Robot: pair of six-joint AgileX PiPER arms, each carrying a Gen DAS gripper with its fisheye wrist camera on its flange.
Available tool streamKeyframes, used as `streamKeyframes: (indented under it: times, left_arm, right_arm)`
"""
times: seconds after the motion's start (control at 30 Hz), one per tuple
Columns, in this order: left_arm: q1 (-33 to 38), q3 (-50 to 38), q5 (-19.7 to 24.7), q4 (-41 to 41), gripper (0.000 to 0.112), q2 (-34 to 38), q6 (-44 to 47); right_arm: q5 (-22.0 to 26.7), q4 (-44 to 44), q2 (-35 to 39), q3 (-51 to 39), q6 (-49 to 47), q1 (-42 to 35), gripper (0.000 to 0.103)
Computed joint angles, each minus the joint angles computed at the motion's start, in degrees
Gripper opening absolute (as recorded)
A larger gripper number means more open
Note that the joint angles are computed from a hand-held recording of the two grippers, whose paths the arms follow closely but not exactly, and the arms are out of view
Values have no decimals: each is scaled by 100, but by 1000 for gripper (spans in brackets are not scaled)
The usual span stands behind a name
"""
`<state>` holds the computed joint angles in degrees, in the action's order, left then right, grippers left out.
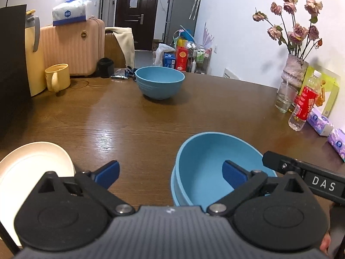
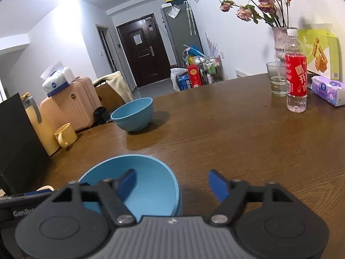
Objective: Organize plates and bowls
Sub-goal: 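Open both grippers to release the stacked blue bowl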
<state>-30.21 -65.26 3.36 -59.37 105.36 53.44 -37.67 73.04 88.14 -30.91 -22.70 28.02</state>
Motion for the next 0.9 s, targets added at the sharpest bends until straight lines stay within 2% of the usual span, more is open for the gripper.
streamKeyframes:
  times: [0.17,0.2,0.3,0.47,0.67,0.77,0.9]
  left_arm:
    - [74,-77,34,1150,103,-10,-1177]
    - [101,-106,51,1357,103,-11,-1376]
    - [146,-189,100,2223,103,-20,-2243]
    - [210,-301,178,3054,103,-26,-3052]
    - [314,-596,424,3657,103,23,-3625]
    - [338,-765,517,4239,103,50,-4206]
    - [387,-983,645,4405,103,138,-4351]
  right_arm:
    - [75,-5,-102,-4,-91,-117,102]
    - [77,0,-126,-8,-128,-135,103]
    - [128,18,-192,-34,-223,-218,103]
    - [325,-65,-234,-111,-284,-416,103]
    - [526,112,-246,-349,-731,-585,103]
    - [699,200,-264,-511,-1010,-729,103]
    - [871,274,-212,-691,-1236,-888,103]
